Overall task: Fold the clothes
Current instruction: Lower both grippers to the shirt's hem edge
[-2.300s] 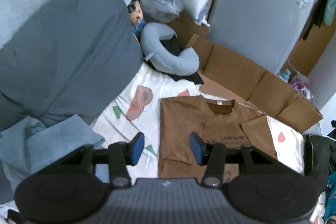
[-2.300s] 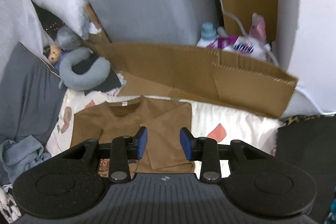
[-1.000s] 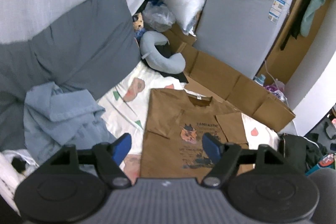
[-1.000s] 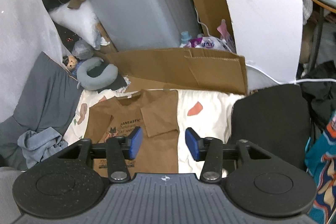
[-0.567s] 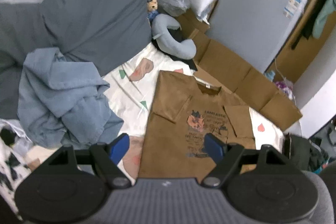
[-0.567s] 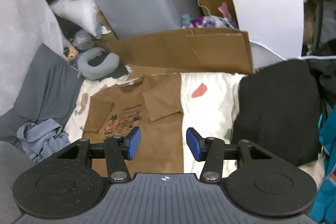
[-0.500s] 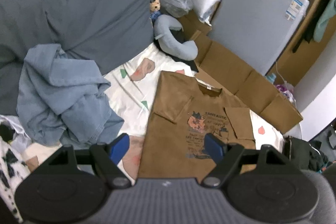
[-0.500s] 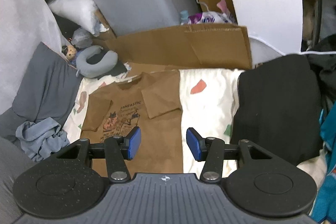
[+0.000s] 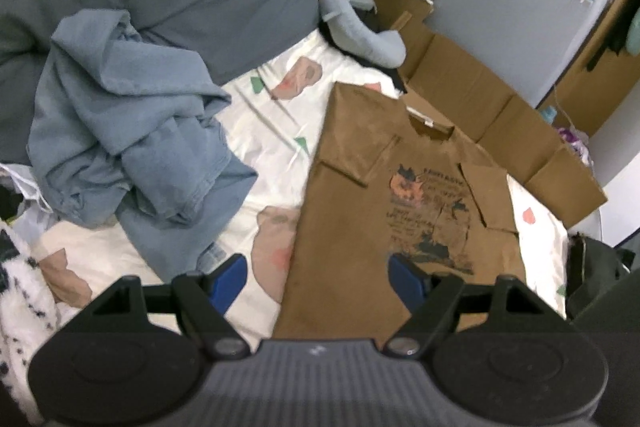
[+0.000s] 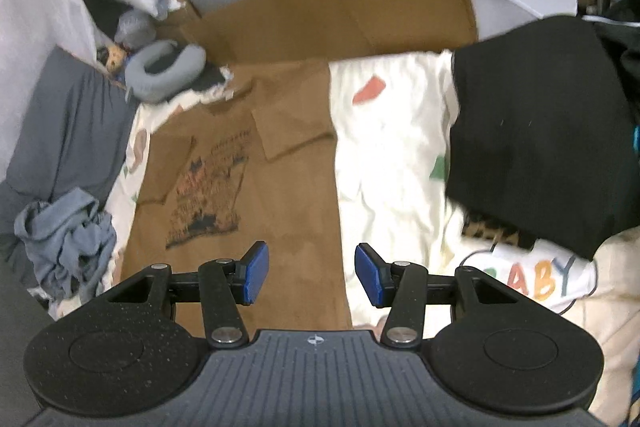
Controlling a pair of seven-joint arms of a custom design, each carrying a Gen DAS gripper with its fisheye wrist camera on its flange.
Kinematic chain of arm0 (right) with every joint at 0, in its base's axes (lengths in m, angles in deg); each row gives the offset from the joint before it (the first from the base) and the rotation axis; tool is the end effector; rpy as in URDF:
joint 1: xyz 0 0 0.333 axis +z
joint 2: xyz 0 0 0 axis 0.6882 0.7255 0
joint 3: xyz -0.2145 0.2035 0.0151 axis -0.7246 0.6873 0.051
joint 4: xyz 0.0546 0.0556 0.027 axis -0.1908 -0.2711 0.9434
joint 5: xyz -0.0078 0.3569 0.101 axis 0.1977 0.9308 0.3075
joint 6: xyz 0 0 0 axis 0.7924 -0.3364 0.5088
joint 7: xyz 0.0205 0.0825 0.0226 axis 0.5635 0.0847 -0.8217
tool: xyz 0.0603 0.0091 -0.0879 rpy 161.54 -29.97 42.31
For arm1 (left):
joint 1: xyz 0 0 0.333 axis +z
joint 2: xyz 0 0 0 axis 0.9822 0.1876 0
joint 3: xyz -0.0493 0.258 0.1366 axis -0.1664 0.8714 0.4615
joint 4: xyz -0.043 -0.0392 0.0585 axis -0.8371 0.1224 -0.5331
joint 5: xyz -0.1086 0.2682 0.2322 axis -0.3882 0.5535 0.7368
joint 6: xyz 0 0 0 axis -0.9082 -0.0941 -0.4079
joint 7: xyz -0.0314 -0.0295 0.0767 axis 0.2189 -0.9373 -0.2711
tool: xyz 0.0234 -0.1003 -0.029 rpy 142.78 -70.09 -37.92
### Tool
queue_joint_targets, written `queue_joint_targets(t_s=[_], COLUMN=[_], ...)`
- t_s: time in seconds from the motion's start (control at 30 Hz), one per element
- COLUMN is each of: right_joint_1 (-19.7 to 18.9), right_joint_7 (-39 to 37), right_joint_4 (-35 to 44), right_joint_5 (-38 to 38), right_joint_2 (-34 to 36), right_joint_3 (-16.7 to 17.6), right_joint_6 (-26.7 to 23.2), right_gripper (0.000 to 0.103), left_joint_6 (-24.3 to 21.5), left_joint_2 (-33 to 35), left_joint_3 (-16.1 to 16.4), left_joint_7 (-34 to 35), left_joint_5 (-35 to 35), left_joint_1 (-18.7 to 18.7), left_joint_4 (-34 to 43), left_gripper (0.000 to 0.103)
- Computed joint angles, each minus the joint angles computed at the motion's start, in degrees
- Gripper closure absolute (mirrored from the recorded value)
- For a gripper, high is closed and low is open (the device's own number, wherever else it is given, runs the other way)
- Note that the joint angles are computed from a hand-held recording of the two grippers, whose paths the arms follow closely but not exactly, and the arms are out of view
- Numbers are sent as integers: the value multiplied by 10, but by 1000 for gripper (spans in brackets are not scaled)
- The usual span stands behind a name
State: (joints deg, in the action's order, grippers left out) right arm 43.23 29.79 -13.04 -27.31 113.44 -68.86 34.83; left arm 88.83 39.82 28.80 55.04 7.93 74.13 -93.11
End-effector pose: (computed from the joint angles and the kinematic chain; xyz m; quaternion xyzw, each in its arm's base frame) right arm 0.6982 0.0436 0.5345 -0.7317 0.5770 0.0140 0.3626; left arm 0.4489 -0.1015 0.6170 -0.8938 0.3235 -0.2192 0.2200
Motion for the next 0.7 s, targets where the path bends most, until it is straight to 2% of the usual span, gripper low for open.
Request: queue_joint_targets(t_s=[0.2,0.4,0.57,0.7], right_joint_1=[11,22,30,40], right_joint_7=[-17,-39,-51,-52], right_joint_4=[-56,-91,-96,-89], right_joint_5=[-20,-45,-61,-80], right_joint_2=[0,7,22,45], right_joint_3=[-4,-8,-9,-11], right_joint_6=[3,-22,-36,-45], right_gripper=[50,51,57,57], left_joint_6=[22,54,66,68], left_joint_2=[18,26,21,15], left_joint_3=[4,6,12,17], left_joint_7=[-3,-16,-21,-13], left_joint_5=[-14,-30,-46,-63], left_joint_1=[-3,-3,-5,-6], left_joint_4=[-19,-56,-83,-102], left_gripper=[24,29,29,30])
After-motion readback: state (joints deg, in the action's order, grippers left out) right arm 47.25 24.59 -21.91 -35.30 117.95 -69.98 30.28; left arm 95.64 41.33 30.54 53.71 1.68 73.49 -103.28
